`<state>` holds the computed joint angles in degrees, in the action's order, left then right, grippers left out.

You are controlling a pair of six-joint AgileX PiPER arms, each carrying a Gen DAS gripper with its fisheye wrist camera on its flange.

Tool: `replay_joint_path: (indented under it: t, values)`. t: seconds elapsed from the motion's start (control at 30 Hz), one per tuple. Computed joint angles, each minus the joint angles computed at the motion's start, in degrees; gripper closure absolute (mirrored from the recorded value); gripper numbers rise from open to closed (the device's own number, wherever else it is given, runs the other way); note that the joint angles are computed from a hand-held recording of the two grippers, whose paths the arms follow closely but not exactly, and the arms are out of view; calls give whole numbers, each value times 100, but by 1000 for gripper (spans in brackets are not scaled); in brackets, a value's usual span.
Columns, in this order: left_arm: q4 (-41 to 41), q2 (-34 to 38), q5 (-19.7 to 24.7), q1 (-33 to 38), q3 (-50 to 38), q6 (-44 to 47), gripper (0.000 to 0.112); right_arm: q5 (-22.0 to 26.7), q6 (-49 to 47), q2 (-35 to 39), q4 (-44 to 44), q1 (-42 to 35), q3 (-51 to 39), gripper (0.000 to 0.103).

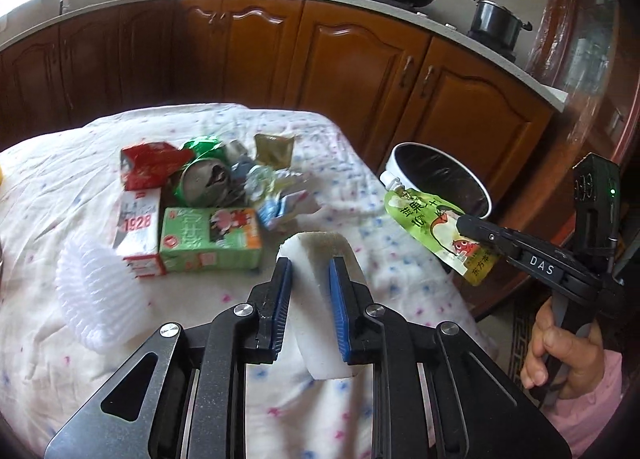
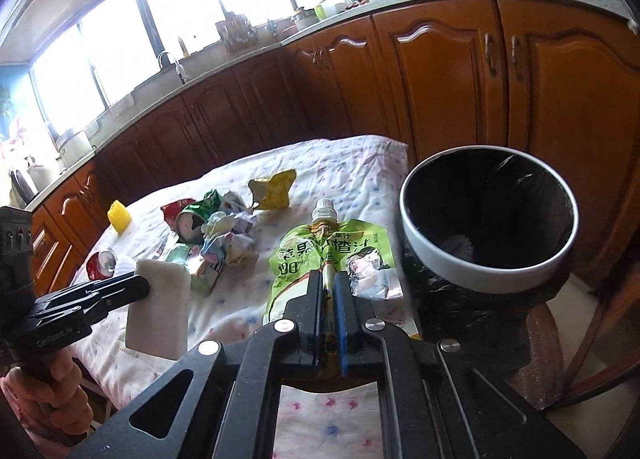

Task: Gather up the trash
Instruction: 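Carry the foam block and pouch over the black bin and open both tools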

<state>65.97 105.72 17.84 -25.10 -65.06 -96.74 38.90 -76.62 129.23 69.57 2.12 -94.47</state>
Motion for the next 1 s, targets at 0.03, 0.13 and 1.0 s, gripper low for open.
replay_joint_path:
  t: [0.03,0.13,1.0]
  values:
    - [-96,37,-21,12,-82,133,94,-4,4,-7,-7,-21,-3,97]
    - [-344,177,-101,37,-345,497,94,-8,67,-5,-36,-96,-81,97]
    - [-5004,2361,870,-23,-4706,6009,94,519,2671,1554,-1990,-716,-3579,98]
